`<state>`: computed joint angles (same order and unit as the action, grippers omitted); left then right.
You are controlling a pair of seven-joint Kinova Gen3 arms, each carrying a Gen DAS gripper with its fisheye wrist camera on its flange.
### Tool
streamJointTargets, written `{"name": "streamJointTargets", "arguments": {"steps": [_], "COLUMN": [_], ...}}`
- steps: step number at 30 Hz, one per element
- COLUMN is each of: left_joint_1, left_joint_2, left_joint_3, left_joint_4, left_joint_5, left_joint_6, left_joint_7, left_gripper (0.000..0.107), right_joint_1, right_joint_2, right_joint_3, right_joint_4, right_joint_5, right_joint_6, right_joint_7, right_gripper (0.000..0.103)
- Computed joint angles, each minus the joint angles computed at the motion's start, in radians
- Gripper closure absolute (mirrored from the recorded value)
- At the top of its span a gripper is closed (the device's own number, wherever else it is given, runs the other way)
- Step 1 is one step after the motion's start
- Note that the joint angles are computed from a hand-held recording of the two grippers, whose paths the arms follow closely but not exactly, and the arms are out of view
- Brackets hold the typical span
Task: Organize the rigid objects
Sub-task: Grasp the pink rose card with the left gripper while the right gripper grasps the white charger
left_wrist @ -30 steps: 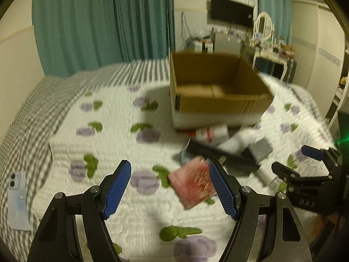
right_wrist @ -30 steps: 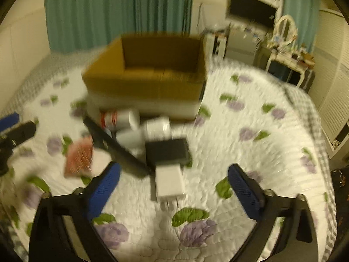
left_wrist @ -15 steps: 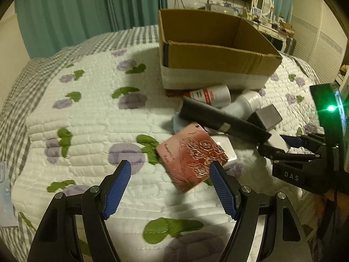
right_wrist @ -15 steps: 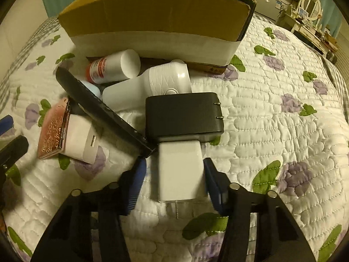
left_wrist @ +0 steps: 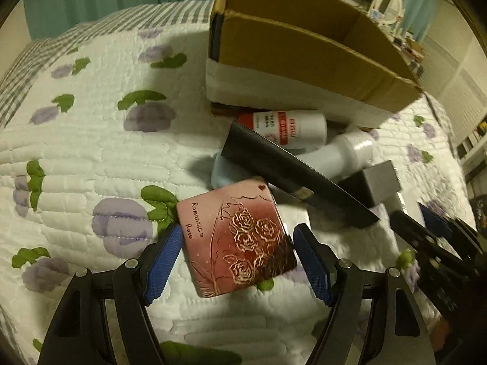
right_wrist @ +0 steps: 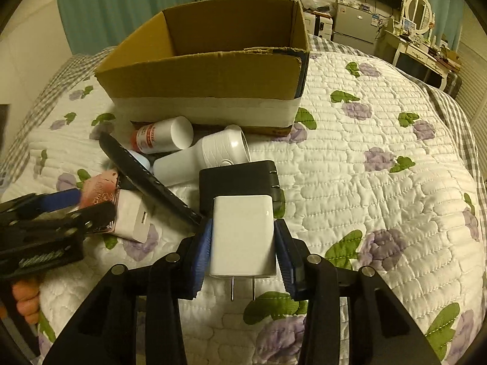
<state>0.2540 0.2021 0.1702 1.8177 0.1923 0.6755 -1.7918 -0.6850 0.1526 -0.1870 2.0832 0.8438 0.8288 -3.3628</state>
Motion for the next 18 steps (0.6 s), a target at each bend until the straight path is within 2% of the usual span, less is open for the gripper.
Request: {"name": "streamJointTargets", "arguments": {"steps": [2, 4, 8, 12, 18], "left_joint_1": [0.024, -0.011, -0.027, -0.03, -0.057], "left_joint_2": [0.021, 0.04, 0.032, -0.006, -0.084], "left_joint_3": [-0.012, 0.012, 0.013, 0.011, -0.007], "left_joint_4": [-0.017, -0.032, -0.028, 0.007, 0.051], "left_joint_5": [-0.024, 0.017, 0.048, 0.055, 0.107], "left_joint_6": [0.014, 0.039, 0.051, 0.051, 0.059], "left_joint_7": [0.023, 0.005, -0.045, -0.087, -0.158], "left_gripper": [0.029, 0.029, 0.034, 0.035, 0.035], "right_joint_1": [-0.006, -0.004, -0.008, -0.019, -0.058], "right_joint_2": [-0.001, -0.003, -0.003, -0.007, -0.014], "right_joint_3": [-0.004, -0.003, -0.004, -0.011, -0.036], "right_joint_4": [-0.006, -0.007, -0.007, -0.01, -0.04], "right_joint_5": [-0.002, -0.006, -0.001, 0.007, 0.016], "right_joint_6": [0.002, -0.002, -0.003, 0.016, 0.107], "right_joint_7": [-0.008, -0.003, -0.004, -0.015, -0.023], "right_gripper": [0.063, 0.063, 0.063, 0.063, 0.063]}}
